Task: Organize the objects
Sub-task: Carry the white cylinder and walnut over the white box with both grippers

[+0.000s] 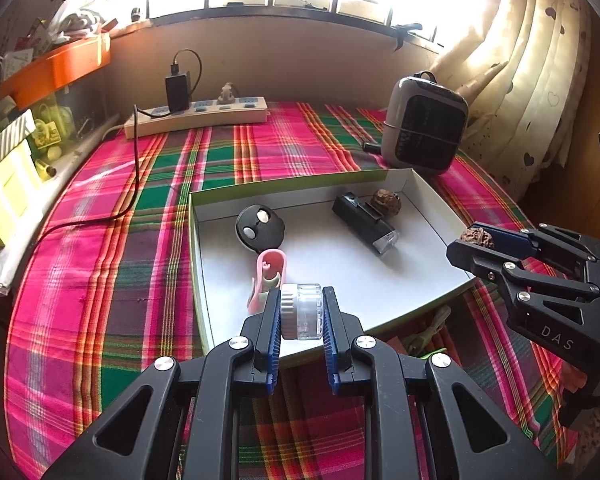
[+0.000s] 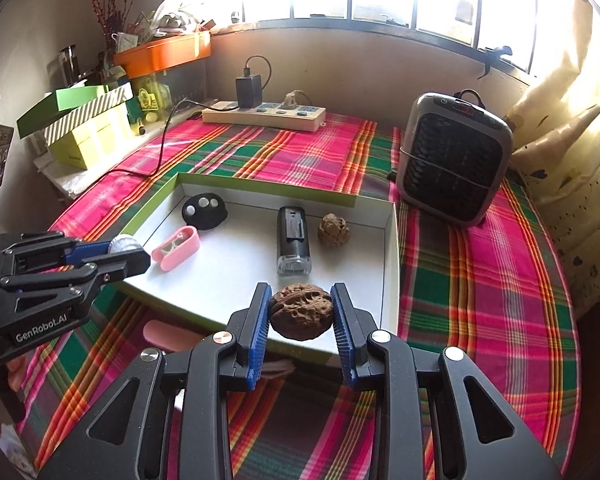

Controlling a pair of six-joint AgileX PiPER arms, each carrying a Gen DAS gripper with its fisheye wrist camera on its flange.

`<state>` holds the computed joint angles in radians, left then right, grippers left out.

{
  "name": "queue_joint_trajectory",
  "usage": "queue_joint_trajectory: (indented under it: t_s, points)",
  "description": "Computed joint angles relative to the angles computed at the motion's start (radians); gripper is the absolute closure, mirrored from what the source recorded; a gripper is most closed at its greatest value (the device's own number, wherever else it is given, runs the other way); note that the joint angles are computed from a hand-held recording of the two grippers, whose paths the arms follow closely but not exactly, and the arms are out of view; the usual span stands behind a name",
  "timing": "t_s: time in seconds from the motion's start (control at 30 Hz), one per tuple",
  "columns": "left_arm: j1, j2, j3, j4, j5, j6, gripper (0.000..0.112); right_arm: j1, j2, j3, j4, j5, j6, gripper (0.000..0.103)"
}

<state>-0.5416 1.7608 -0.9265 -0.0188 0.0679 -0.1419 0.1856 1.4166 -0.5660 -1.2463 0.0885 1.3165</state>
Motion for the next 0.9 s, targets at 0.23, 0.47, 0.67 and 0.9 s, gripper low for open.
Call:
queue_joint_trajectory:
  t_s: [0.23, 0.47, 0.67, 0.9]
  points:
    - [0.001, 0.059, -0.061, -0.124, 0.023, 0.130, 0.095, -0.036, 0.090, -0.072, 0.014, -0.015, -0.035, 0.072]
    - [0.000, 0.117, -0.120, -0.115, 0.049, 0.132, 0.095, -0.071, 0.183, -0.149, 0.128, -0.016, -0.180, 0.072]
    - [0.004, 0.151, -0.156, -0.124, 0.067, 0.148, 0.095, -0.087, 0.235, -0.192, 0.179, -0.012, -0.252, 0.072]
    - [0.008, 0.182, -0.187, -0.111, 0.078, 0.142, 0.095, -0.090, 0.276, -0.226, 0.255, -0.005, -0.342, 0.071]
